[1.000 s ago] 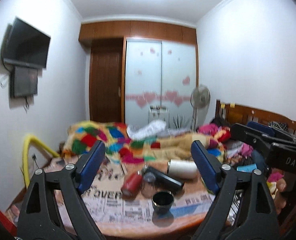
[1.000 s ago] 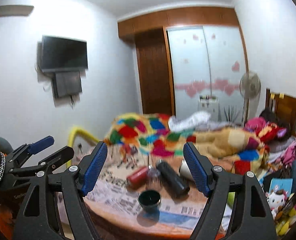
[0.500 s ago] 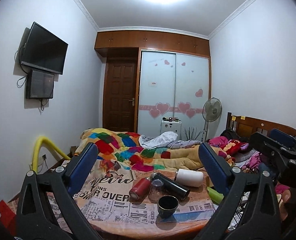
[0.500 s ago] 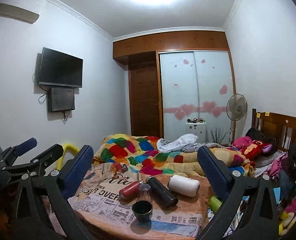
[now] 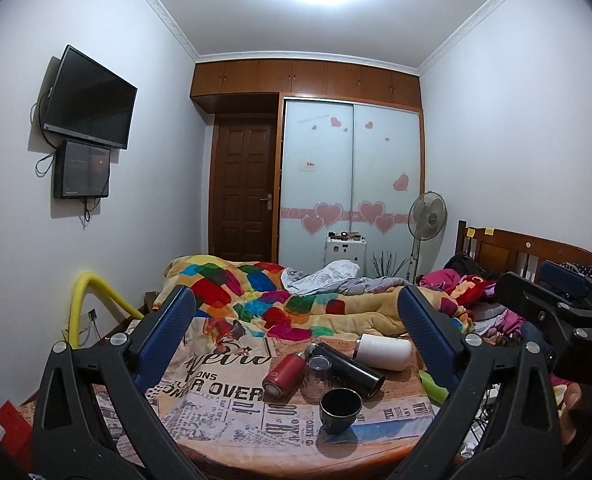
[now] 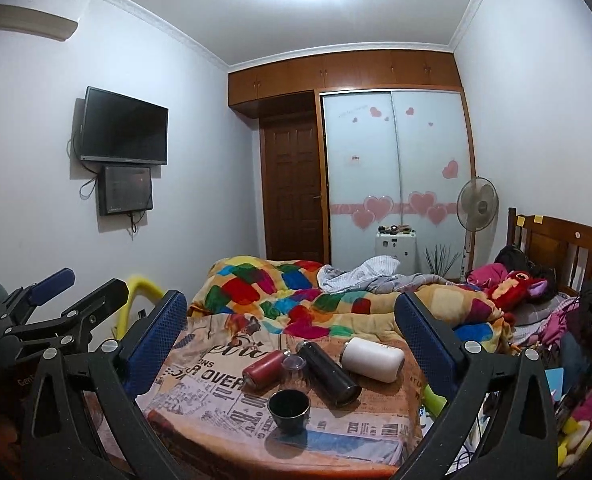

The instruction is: Flip cup upright

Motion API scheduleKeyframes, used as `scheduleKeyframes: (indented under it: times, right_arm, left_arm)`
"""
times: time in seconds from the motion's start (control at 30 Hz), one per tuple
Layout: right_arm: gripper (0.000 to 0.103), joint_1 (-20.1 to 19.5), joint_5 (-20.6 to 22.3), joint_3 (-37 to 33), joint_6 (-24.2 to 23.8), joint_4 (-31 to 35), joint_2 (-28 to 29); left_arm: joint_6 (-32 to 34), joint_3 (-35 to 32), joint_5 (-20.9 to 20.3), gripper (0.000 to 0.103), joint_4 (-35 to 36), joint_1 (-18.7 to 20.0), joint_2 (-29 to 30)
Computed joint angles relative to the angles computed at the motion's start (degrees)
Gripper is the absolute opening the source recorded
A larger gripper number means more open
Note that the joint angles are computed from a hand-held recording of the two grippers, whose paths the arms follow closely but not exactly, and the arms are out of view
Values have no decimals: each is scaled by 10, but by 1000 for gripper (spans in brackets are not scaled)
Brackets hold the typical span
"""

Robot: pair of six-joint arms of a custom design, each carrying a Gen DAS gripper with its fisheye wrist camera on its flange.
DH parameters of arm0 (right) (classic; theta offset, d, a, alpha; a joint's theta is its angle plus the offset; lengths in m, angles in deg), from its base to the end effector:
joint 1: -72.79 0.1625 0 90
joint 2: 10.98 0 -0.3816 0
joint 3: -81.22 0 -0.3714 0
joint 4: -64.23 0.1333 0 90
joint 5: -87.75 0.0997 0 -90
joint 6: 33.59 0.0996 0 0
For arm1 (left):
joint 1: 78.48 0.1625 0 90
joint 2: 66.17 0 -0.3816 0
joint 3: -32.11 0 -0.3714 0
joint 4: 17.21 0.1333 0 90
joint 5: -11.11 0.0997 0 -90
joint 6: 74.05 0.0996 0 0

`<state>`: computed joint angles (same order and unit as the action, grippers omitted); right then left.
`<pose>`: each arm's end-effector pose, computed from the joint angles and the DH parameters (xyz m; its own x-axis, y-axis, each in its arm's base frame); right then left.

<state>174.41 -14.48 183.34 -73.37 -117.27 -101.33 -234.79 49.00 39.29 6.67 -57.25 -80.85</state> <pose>0.2055 -0.4425 0.5491 -0.7450 -0.1061 0.6586 -0.6670 0.1389 -0.7320 -0.6085 -0.4736 0.1347 -0.7228 0.1975 -0.6622 0.6868 0.0997 -0.7200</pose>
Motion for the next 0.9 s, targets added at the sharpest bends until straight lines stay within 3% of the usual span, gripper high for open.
scheduleKeyframes:
  times: [0.9]
  right_arm:
    - [103, 2, -8, 5, 4, 16, -9]
  left_arm:
    - [-6, 0, 4, 103, 12, 3, 1]
